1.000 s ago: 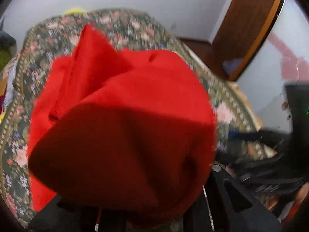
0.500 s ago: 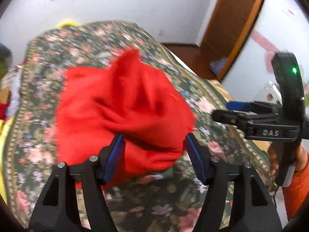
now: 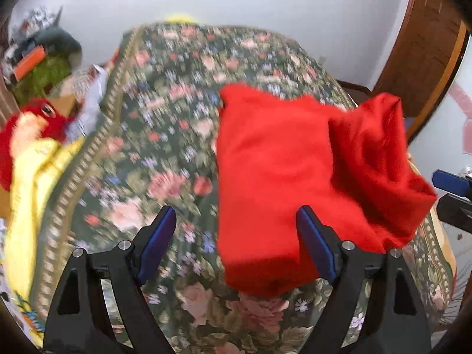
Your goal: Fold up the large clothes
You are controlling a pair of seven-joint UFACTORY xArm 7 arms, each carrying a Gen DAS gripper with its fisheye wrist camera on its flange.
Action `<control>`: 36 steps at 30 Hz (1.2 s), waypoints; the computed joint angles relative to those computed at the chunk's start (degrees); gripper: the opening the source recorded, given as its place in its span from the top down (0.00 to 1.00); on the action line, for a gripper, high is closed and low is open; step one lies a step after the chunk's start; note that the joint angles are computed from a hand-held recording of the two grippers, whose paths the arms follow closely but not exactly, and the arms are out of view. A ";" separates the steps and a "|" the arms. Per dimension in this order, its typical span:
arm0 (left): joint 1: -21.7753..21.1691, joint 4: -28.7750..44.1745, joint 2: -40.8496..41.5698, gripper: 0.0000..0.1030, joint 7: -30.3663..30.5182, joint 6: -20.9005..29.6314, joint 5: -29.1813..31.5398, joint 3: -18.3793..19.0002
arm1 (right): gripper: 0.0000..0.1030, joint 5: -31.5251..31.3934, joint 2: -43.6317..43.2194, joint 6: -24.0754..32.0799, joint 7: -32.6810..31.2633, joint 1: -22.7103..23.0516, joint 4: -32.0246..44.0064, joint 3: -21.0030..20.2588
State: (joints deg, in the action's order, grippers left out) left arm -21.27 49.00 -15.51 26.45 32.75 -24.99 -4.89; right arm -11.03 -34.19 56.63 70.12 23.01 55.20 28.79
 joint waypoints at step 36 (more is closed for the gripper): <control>-1.27 -1.58 -5.01 0.09 6.53 3.09 -3.31 4.82 | 0.24 12.04 -15.56 -4.55 0.44 1.27 -17.89 -5.65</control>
State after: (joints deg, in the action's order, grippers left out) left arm -22.54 47.42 -20.52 32.98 35.85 -28.30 -0.07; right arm 1.02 -49.74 52.08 70.56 24.28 37.31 23.13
